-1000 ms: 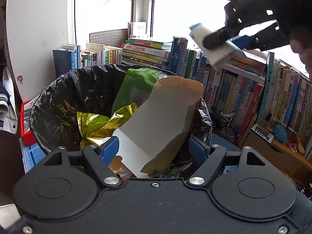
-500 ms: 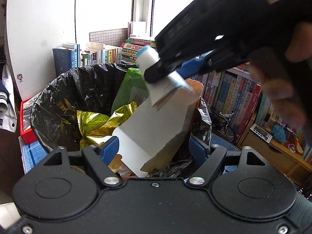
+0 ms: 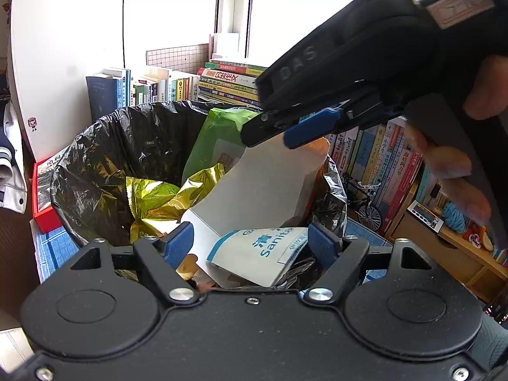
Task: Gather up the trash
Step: 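Carry the tissue pack over the bin and open the right gripper, then move the right tool down and grasp the clear plastic bag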
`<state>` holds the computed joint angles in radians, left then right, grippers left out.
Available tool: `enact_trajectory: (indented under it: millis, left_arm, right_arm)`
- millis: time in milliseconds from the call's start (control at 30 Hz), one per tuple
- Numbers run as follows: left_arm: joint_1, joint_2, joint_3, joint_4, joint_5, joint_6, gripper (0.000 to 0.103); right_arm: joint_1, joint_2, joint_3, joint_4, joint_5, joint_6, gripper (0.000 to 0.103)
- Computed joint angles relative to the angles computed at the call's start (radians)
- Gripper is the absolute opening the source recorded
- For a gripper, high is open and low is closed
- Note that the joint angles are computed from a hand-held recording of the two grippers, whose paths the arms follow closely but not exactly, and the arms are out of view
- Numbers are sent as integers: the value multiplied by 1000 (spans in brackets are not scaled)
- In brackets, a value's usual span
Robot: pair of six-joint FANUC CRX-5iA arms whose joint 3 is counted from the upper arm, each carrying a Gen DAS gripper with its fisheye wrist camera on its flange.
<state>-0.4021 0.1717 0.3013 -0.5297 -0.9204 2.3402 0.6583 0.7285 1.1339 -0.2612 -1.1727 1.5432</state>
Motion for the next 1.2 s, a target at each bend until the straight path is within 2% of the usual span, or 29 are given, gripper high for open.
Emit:
enact_trajectory:
  millis: [300, 500, 667, 800, 867, 1000, 1200]
  left_arm:
    - [-1, 7, 6, -1, -6, 9, 78]
    - [2, 11, 13, 4, -13, 0, 78]
    - [3, 21, 30, 13, -29, 1, 78]
    - [-18, 39, 62, -33, -49, 13, 77]
    - [-19, 42, 63, -38, -39, 13, 78]
    - [-4, 47, 65, -4, -18, 9, 78]
    - [-12, 60, 81, -21, -21, 4, 78]
  right_arm:
    - [-8, -94, -145, 47, 55, -10, 57]
    - [-11, -165, -248, 120, 90, -93, 62]
    - [-19, -221, -328, 166, 69, -221, 63]
    - [-4, -294, -470, 221, 65, -252, 69]
    - [4, -310, -521, 256, 24, -270, 71]
    - [-27, -262, -507, 228, -172, -381, 76]
    - [-33, -243, -606, 314, -240, -471, 80]
